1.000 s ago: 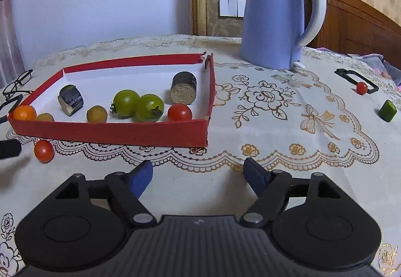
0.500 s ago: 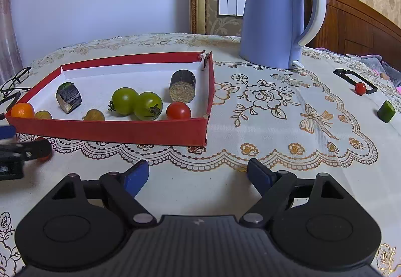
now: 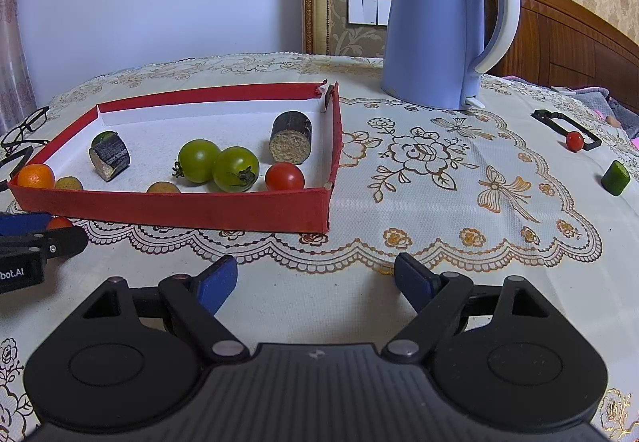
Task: Organize fruits
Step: 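Carry the cherry tomato into the red tray and open the left gripper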
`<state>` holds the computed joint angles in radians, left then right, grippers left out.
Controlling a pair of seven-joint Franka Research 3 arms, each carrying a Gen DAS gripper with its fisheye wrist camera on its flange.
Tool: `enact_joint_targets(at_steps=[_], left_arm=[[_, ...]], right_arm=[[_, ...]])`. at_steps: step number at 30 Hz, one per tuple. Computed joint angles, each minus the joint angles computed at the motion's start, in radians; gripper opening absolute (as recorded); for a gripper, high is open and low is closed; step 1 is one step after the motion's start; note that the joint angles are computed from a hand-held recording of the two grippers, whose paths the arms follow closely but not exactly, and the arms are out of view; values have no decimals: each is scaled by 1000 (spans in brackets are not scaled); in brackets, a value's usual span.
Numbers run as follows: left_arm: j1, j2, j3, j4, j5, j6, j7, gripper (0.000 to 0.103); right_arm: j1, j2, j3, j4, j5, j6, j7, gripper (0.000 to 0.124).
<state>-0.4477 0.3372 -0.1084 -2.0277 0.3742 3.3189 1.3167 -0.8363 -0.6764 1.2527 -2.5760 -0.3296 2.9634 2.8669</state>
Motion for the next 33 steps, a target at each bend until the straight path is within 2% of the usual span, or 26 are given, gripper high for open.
enact_joint_targets(at_steps=[2, 4, 5, 7, 9, 12, 14, 16, 20, 22, 25, 28, 31, 33], left_arm=[[27, 1, -30, -4, 13, 8, 9, 25], [0, -4, -4, -8, 8, 10, 14, 25], [15, -6, -18, -11, 8, 8, 17, 25], [117, -7, -121, -15, 31, -2, 16, 25], [150, -16, -150, -24, 37, 10, 11, 25], [237, -30, -227, -37, 64, 37, -9, 25], [247, -39, -228, -33, 70, 51, -26, 25], [192, -38, -167, -8, 46, 51, -30, 25], [69, 9, -37, 86, -16, 3, -38, 25], [-44, 41, 85, 142, -40, -32, -51, 25], [-60, 85, 105, 204, -29, -78, -81, 25], [-112, 118, 167, 246, 5, -93, -129, 25], [-100, 141, 155, 278, 32, -114, -159, 25], [-108, 153, 165, 294, 53, -119, -185, 25]], right_arm=[[0, 0, 0, 0, -1, 0, 1, 86], [0, 0, 0, 0, -2, 0, 1, 86], [0, 1, -1, 0, -2, 0, 1, 86], [1, 1, -1, 0, -3, -1, 2, 86], [1, 1, -2, 0, -3, -1, 2, 86], [2, 1, -2, 1, -4, -2, 3, 86], [2, 2, -2, 1, -5, -2, 3, 86], [2, 2, -2, 1, -6, -2, 4, 86], [2, 2, -3, 1, -7, -2, 5, 86], [2, 2, -3, 1, -7, -3, 5, 86], [2, 2, -3, 1, -8, -3, 5, 86], [2, 2, -3, 1, -9, -3, 6, 86], [2, 2, -3, 1, -9, -3, 6, 86], [2, 2, -3, 1, -9, -3, 7, 86]])
